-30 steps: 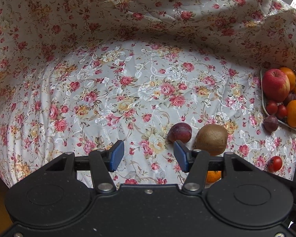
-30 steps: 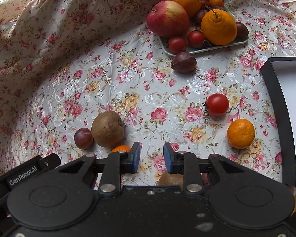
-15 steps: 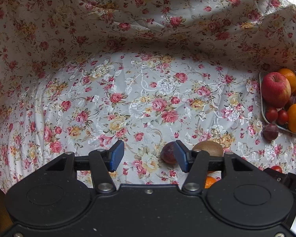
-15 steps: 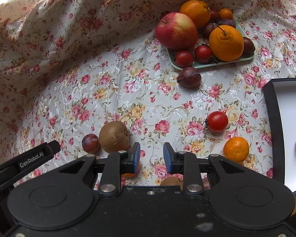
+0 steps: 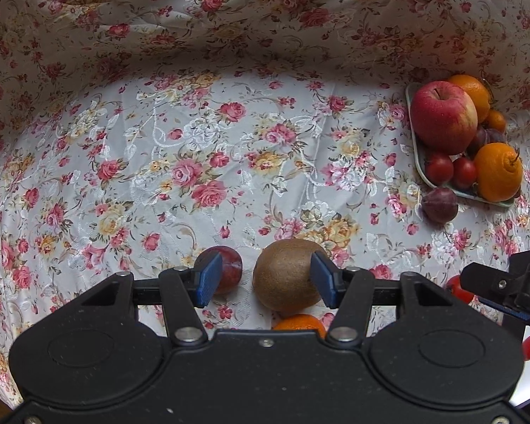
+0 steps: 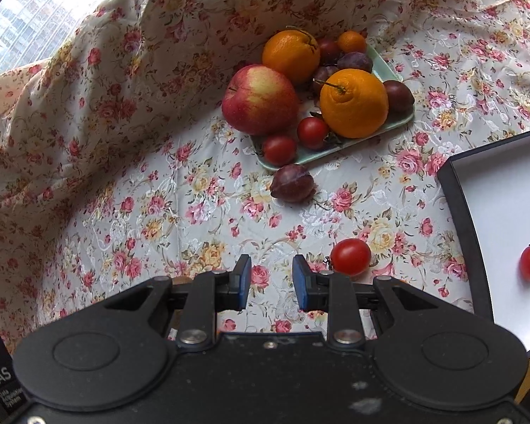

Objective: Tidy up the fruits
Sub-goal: 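Grasp the brown kiwi with the left tool while the right tool grasps a plum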

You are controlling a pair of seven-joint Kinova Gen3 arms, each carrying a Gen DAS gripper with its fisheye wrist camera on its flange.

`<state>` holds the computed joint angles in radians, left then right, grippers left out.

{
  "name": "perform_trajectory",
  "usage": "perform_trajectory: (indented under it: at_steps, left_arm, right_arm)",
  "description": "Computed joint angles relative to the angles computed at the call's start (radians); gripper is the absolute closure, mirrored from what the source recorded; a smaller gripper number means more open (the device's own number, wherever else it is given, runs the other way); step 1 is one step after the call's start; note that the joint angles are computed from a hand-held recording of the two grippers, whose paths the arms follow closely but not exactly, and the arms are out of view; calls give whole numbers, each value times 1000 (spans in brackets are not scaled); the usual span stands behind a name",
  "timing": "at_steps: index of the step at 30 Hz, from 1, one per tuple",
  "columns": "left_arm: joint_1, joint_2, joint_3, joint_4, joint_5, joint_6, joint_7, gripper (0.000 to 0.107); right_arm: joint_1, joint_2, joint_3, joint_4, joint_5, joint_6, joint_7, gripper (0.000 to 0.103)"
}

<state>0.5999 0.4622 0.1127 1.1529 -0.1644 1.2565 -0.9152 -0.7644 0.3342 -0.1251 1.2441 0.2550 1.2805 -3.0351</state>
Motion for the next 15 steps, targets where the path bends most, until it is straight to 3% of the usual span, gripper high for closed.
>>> perform_trajectory:
  at_steps: [7,15]
  left_arm:
    - [6,34,-1,-35,13,13,5,47]
    - [18,85,-8,-88,21,55,20,44]
  right_arm:
    - [35,20,-11,-3,-80,-27,64,74]
    - [27,10,-3,14,-77,-23,70,74]
